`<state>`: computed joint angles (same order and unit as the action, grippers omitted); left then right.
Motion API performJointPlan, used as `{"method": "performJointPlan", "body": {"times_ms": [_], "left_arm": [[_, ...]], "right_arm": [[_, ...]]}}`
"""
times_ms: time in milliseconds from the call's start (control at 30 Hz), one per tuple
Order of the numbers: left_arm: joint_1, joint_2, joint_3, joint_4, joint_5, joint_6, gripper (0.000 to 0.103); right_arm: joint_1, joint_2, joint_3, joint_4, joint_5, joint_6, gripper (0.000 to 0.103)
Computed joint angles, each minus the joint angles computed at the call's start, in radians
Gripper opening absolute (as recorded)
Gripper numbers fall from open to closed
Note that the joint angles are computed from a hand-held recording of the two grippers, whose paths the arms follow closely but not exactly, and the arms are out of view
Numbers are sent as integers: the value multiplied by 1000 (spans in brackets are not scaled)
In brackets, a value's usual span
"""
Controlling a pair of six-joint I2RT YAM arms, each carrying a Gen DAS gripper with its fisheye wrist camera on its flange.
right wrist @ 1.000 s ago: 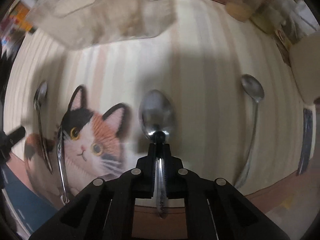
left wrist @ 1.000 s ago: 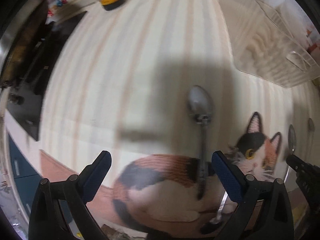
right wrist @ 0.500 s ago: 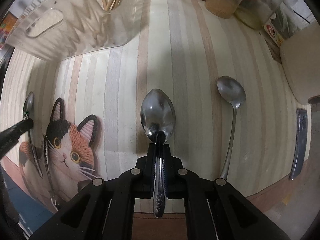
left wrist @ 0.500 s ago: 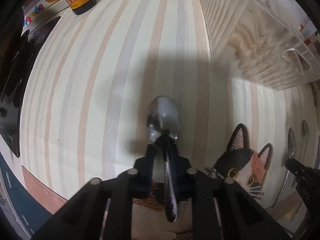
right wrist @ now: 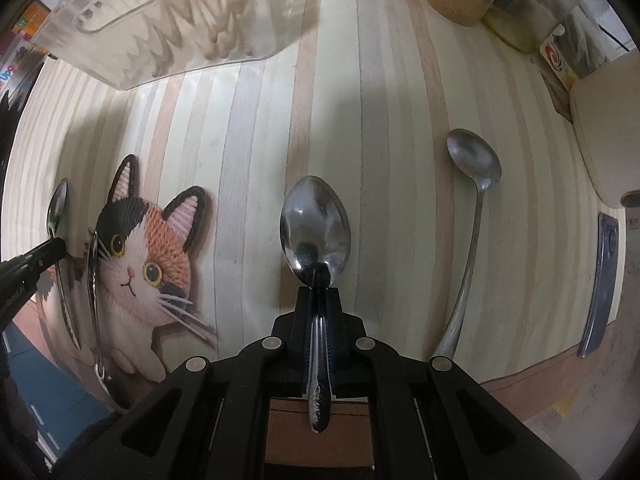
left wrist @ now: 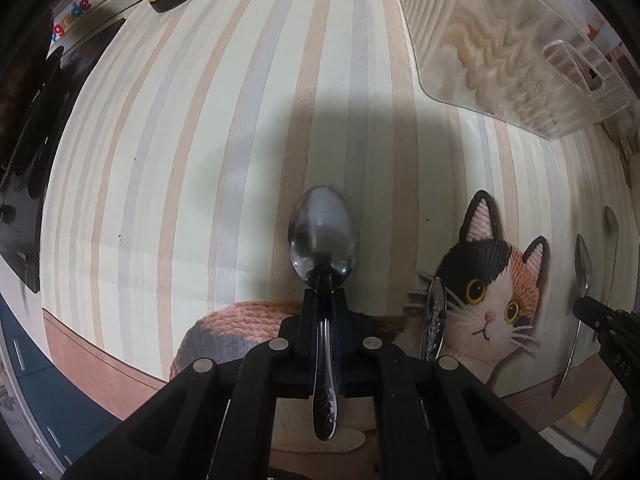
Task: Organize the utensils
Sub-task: 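Lift both held spoons and carry them over the clear basket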
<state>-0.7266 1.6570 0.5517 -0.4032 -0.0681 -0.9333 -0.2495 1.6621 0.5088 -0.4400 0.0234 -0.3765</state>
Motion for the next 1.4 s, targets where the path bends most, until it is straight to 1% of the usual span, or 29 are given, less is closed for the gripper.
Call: {"method": "performJointPlan", "body": {"times_ms": [67,100,200,367,467,533,600,633,700,867,1000,1067,1100,1167,1200,1233,1300,1333,1367,1400], "left_arm": [[-5,-14,-41,42,-11,-9,5],[15,-23,-35,29,-9,12,6],[24,-32,-53,41,-5,16,6],[11,-25,-46,42,-16,4,4],[-15,-17,-46,34,-41,-8,4],[-46,-44,-43,9,-61,-37,4],[-47,-96,-48,-27,-82,-40,4],[-58,-117,-27,-63,-93,-52,4],[-49,-172,-19,-111,-116,-44,4],[-31,-320,29,-248,-181,-27,4],[-33,-423,110,-367,-240,-16,4],[-30,-454,156,-410,-265,-1,4],[-25,-469,179,-426,-275,12,4],[-13,-472,237,-449,-288,42,4],[-4,-468,271,-456,-292,60,4],[11,-465,304,-459,-285,86,4],[34,-440,361,-451,-277,129,4],[47,-433,386,-449,-273,151,4],[62,-420,414,-444,-264,173,4],[86,-392,459,-463,-229,203,4]], "right_arm": [[4,19,11,8,4,3,7],[7,20,12,11,7,4,7],[23,19,17,8,11,17,7],[42,-2,12,7,13,34,7],[20,-43,-26,26,1,37,6],[-19,-86,-46,16,-13,11,6],[-45,-135,-48,-8,-27,-12,6],[-65,-160,-40,-34,-35,-28,6],[-82,-197,-22,-76,-54,-39,6],[-106,-279,44,-187,-116,-43,6],[-105,-332,113,-279,-172,-24,6],[-111,-359,164,-336,-207,-23,6],[-92,-359,177,-339,-215,-3,6],[-71,-345,242,-368,-247,27,6],[-34,-322,258,-341,-252,65,6],[-25,-311,296,-352,-265,75,6],[-9,-285,383,-380,-291,94,6],[5,-272,404,-376,-299,112,6],[18,-248,449,-386,-312,127,6],[28,-224,494,-395,-322,137,6]]}}
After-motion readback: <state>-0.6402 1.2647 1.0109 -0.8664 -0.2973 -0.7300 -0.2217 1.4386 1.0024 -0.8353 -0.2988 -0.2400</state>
